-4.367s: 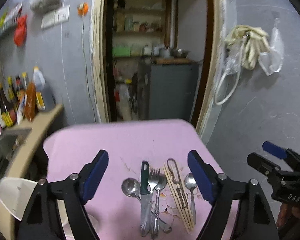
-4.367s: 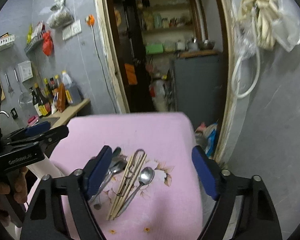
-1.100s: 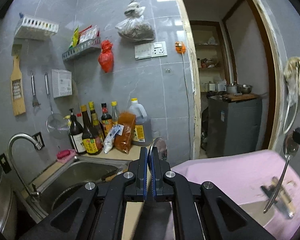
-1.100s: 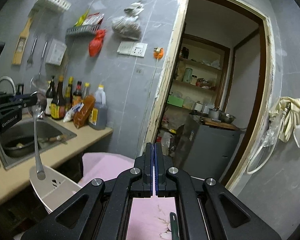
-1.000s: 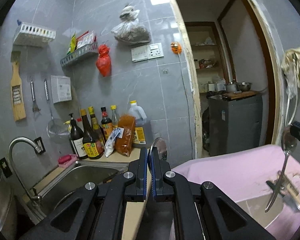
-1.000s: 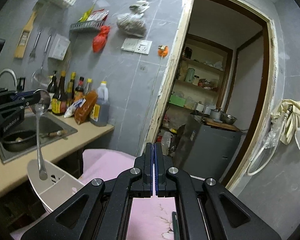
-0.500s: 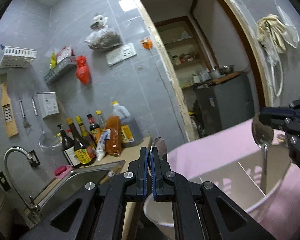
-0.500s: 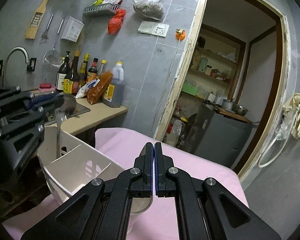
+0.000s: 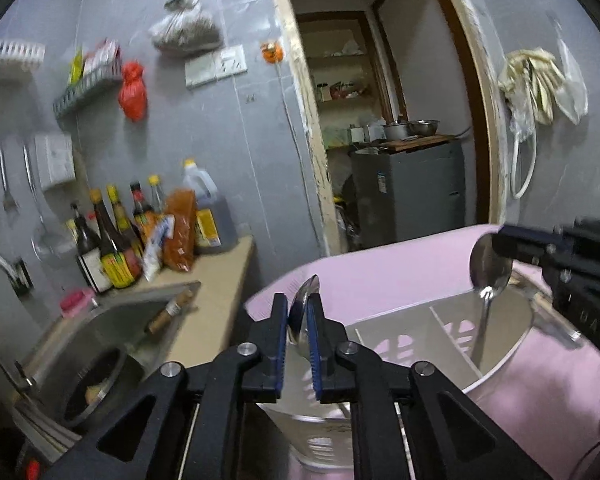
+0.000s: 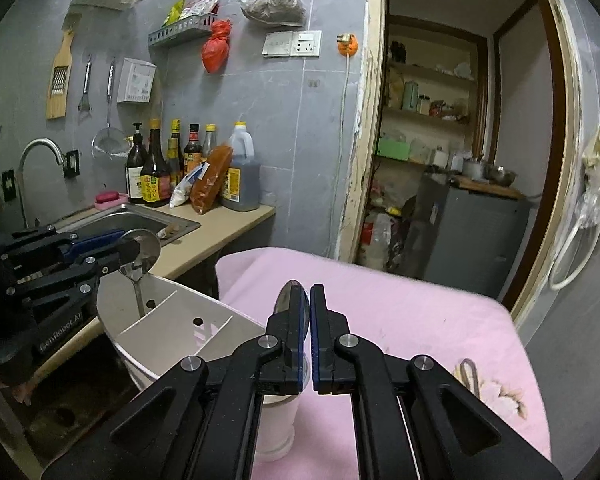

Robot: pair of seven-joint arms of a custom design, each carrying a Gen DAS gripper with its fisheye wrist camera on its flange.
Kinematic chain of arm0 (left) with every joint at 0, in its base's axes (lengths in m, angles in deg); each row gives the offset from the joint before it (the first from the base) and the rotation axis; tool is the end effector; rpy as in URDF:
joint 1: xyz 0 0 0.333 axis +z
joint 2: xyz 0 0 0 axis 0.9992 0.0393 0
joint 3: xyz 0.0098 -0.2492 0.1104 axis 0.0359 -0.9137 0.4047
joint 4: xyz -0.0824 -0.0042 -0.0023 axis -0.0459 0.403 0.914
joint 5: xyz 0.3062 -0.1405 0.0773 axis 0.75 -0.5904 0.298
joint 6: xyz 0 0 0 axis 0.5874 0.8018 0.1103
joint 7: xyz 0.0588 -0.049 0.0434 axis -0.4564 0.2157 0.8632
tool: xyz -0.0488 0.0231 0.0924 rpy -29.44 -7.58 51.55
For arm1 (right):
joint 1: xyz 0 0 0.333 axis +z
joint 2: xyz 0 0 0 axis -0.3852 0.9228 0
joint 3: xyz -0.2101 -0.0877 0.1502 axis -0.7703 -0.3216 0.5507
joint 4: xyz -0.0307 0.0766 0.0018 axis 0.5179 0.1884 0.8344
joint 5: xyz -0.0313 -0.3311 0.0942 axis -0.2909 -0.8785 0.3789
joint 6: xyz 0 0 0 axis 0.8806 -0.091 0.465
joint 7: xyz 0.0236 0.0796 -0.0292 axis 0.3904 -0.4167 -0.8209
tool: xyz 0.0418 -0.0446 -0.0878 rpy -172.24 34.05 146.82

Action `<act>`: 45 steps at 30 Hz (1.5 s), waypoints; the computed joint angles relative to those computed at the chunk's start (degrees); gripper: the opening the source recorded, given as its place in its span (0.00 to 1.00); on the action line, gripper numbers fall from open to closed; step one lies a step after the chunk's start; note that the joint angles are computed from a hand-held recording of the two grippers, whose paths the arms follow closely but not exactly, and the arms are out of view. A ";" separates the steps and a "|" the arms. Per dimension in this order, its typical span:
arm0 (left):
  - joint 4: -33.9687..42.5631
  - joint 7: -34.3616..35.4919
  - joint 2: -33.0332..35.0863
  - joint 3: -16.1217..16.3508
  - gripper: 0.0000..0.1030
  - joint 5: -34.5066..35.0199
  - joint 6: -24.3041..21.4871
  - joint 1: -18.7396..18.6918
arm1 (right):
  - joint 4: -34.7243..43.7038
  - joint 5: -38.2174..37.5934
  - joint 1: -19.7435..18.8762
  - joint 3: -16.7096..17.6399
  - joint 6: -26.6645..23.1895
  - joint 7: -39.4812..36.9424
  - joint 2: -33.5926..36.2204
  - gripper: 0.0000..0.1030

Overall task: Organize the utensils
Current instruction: 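Carry both held spoons over the white utensil caddy with both tools, then open both tools to drop the spoons into the white caddy, then move both tools back down to the utensil pile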

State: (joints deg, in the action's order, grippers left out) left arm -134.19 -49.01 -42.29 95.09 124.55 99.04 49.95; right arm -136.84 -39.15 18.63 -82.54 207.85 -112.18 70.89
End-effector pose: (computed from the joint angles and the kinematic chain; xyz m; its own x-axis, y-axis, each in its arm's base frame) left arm 0.5114 -0.4051 0.5010 -0.5157 -0.8402 -0.1678 -0.2541 0.3370 -0.9066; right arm 0.4533 0.4165 0.5080 -0.2356 -0.9700 0.0596 -0.4069 0.0428 -0.9124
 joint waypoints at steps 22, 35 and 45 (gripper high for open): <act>-5.79 9.96 -5.53 -2.28 0.66 -24.58 -1.72 -2.77 | -18.19 -4.08 -5.40 6.45 -2.70 15.57 -17.30 0.72; 6.13 -17.59 -2.08 2.55 0.97 4.13 -9.33 -13.73 | -33.62 -1.18 -12.17 12.78 -8.98 12.03 -35.64 0.98; 22.66 -9.88 10.17 -7.26 0.98 1.33 -16.41 -12.33 | -48.46 3.80 -17.81 10.04 1.20 7.89 -49.78 0.98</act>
